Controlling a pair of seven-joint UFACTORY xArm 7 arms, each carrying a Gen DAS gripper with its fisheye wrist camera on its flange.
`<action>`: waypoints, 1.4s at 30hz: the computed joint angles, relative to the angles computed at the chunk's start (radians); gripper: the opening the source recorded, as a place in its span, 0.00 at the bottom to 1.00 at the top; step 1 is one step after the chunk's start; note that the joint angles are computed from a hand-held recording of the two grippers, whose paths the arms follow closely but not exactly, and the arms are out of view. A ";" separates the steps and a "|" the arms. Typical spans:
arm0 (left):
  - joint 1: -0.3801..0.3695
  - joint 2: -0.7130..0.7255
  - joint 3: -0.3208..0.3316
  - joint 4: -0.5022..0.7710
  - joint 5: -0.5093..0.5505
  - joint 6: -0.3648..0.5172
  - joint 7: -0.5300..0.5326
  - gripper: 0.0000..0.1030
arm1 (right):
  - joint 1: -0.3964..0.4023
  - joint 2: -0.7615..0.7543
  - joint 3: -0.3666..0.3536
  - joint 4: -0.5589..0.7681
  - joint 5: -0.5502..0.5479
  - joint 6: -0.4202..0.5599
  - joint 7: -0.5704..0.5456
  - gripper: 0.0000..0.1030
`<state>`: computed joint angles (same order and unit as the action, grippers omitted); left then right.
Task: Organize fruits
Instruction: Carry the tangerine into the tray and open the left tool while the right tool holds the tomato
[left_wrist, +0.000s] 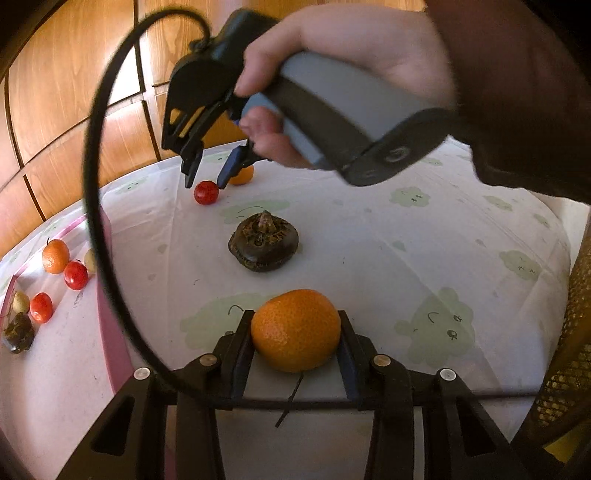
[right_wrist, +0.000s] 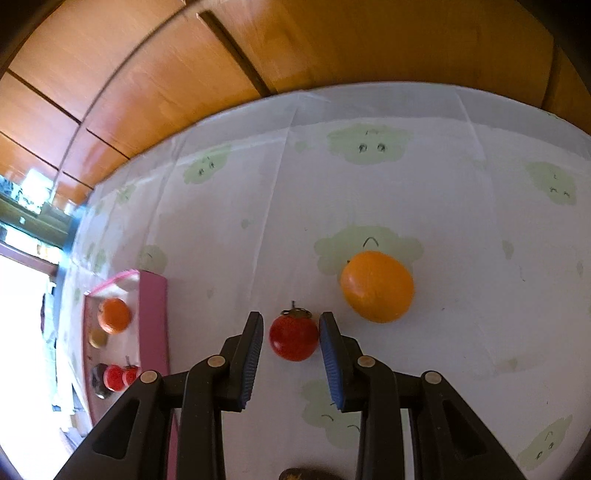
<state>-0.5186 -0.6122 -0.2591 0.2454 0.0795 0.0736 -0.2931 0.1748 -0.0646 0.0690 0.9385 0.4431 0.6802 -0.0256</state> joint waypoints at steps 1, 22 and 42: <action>-0.006 -0.007 0.009 -0.003 -0.001 0.005 0.005 0.41 | 0.001 0.007 0.001 0.003 -0.009 0.005 -0.005 0.30; 0.055 0.005 -0.066 0.006 0.037 -0.003 -0.040 0.41 | -0.174 -0.444 -0.061 -0.308 -0.341 0.226 -0.165 0.27; -0.020 -0.007 0.005 0.091 -0.014 0.206 -0.041 0.39 | -0.149 -0.469 -0.080 -0.389 -0.406 0.122 -0.097 0.27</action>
